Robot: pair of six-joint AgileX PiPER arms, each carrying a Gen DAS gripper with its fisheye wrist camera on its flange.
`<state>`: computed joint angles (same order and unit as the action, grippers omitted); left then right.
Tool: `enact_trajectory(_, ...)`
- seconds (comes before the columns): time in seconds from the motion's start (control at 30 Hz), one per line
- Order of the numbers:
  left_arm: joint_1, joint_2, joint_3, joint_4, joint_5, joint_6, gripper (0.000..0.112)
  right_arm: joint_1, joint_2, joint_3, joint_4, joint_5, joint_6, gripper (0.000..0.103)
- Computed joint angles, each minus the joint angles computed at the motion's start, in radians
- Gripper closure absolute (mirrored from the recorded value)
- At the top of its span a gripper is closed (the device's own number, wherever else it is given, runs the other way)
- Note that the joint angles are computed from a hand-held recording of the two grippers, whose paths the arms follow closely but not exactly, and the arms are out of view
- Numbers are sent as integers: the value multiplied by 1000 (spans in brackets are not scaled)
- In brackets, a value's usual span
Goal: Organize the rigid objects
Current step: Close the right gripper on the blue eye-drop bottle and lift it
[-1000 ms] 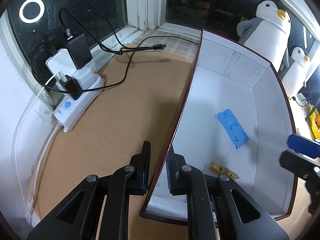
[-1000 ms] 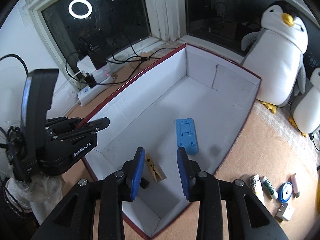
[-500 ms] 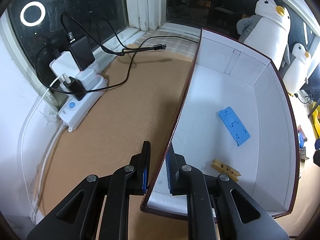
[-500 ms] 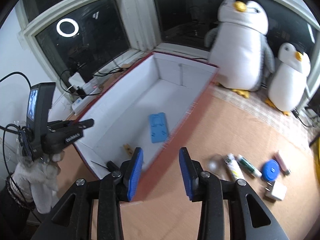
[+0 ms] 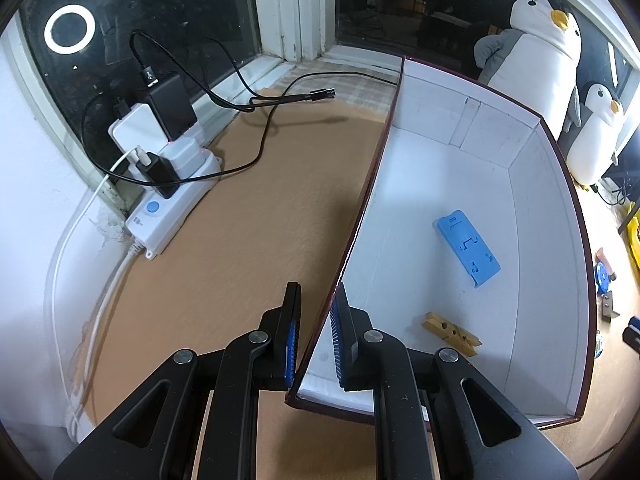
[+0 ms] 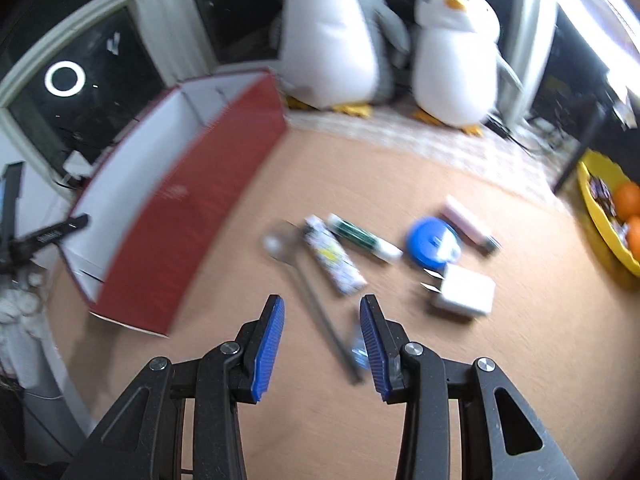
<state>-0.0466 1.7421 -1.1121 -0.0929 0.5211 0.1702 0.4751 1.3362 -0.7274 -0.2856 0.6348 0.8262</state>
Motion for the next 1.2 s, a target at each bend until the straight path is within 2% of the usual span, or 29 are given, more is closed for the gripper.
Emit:
enact_trajectory(0.23, -4, -17, 7, 12, 14, -16, 99, -109, 20, 101, 76, -60, -108, 67)
enact_trajectory(0.6, -1, -40, 24, 7, 19, -13, 98, -134, 138, 93, 102, -124, -168, 67)
enact_trajectory(1.0, 8, -66, 41, -8, 24, 1, 98, -142, 215, 57, 97, -106, -208, 68)
enact_trajectory(1.07, 9, -68, 42, -8, 24, 2, 98, -144, 219, 57, 97, -107, -214, 73)
enact_trajectory(1.2, 11, -70, 43, -8, 25, 1, 98, -142, 220, 60, 89, -105, -215, 74)
